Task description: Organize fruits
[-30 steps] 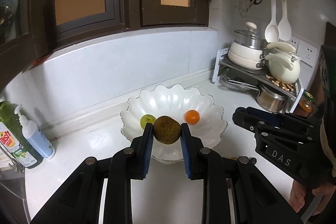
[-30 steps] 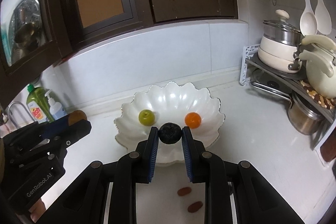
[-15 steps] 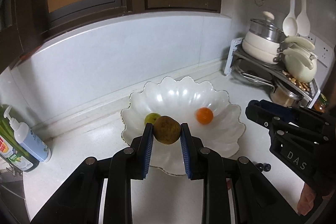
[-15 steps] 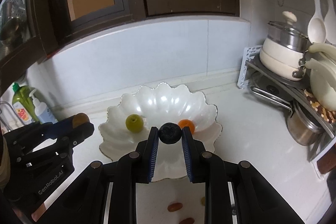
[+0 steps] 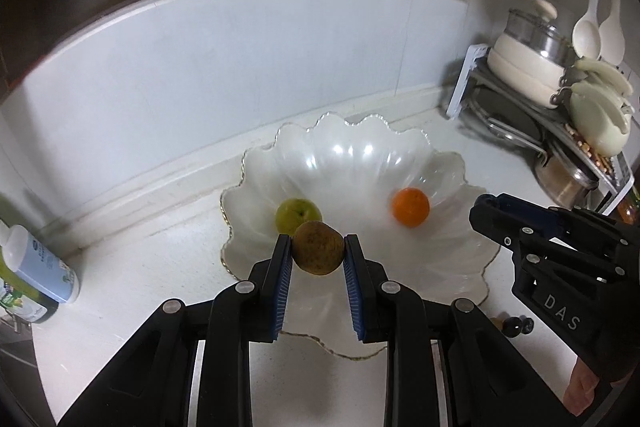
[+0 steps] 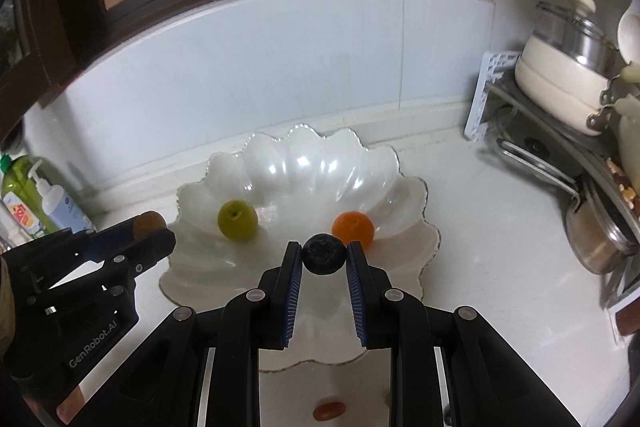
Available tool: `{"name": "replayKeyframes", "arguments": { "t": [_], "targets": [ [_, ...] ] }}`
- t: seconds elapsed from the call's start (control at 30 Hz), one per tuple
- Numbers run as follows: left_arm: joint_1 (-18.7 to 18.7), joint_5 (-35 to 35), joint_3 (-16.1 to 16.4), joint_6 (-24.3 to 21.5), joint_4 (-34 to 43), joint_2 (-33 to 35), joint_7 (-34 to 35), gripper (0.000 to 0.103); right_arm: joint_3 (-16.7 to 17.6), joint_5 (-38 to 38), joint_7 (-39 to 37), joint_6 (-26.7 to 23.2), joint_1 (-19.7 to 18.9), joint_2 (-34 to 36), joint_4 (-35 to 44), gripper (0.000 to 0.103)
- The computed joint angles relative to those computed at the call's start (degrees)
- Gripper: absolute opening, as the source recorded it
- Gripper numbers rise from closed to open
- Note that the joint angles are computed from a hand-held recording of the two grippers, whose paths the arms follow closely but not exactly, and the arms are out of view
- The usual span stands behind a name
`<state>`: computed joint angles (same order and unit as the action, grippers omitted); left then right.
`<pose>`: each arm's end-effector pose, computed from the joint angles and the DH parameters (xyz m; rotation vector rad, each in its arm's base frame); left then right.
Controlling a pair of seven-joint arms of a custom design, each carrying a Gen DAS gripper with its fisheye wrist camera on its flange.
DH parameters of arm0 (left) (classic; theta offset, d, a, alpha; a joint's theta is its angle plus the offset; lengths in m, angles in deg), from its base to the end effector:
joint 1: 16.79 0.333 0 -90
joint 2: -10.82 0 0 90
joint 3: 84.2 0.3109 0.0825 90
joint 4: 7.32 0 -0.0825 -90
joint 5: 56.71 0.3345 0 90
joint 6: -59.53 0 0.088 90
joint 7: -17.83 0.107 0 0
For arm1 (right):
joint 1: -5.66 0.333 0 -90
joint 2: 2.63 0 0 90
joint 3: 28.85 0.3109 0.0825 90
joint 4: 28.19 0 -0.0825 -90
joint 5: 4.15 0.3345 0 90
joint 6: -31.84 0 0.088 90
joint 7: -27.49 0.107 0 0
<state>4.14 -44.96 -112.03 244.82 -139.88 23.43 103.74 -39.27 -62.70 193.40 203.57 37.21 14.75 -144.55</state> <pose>0.5358 -0.0747 0.3798 -1.6288 2.0161 -0.7979 0.5173 0.2733 0.3778 -1.7905 1.7159 -0.6104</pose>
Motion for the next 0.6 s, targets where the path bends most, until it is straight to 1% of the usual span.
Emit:
{"name": "replayKeyframes", "arguments": {
  "t": [0.07, 0.13, 0.17, 0.23, 0.27, 0.3, 0.37, 0.43, 0.53, 0.6],
  "targets": [
    [-1.0, 0.0, 0.8, -1.7, 1.6, 1.3, 0.2, 0.026, 1.4, 3.6, -3.7, -0.2, -1.4, 0.9, 0.5, 0.024],
    [-3.6, -0.5, 3.1, -3.6, 3.4, 2.5, 0.4, 0.026, 2.3, 7.9, -7.8, -0.8, -2.2, 2.0, 1.2, 0.024],
    [-3.5, -1.3, 2.8, -4.5, 4.1, 3.2, 1.2, 0.026, 2.2, 9.5, -9.3, -1.2, -2.1, 2.5, 1.5, 0.024],
    [-4.8, -2.5, 3.8, -6.0, 5.3, 4.1, 2.1, 0.026, 2.3, 12.9, -12.1, -1.8, -2.0, 3.3, 2.0, 0.024],
    [-5.9, -2.8, 4.9, -6.6, 6.0, 4.5, 2.3, 0.026, 2.5, 14.7, -13.5, -1.8, -2.2, 3.8, 2.2, 0.024],
    [-7.8, -2.8, 6.6, -7.2, 6.7, 5.0, 2.1, 0.026, 2.4, 16.2, -14.7, -1.7, -2.1, 4.1, 2.4, 0.024],
    [-9.8, -3.2, 8.6, -8.1, 7.7, 5.6, 2.2, 0.026, 2.4, 19.2, -17.3, -2.2, -2.1, 4.9, 2.9, 0.024],
    [-11.1, -3.7, 9.7, -9.3, 8.9, 6.5, 2.5, 0.026, 2.4, 22.3, -20.0, -2.6, -2.1, 5.6, 3.3, 0.024],
    [-12.0, -4.8, 10.1, -11.4, 10.5, 7.8, 3.6, 0.026, 3.3, 27.5, -24.9, -3.4, -2.8, 6.6, 4.0, 0.024],
    [-13.0, -5.1, 10.9, -12.4, 11.2, 8.3, 3.8, 0.026, 3.8, 30.5, -27.7, -4.1, -3.0, 7.3, 4.6, 0.024]
  ]
}}
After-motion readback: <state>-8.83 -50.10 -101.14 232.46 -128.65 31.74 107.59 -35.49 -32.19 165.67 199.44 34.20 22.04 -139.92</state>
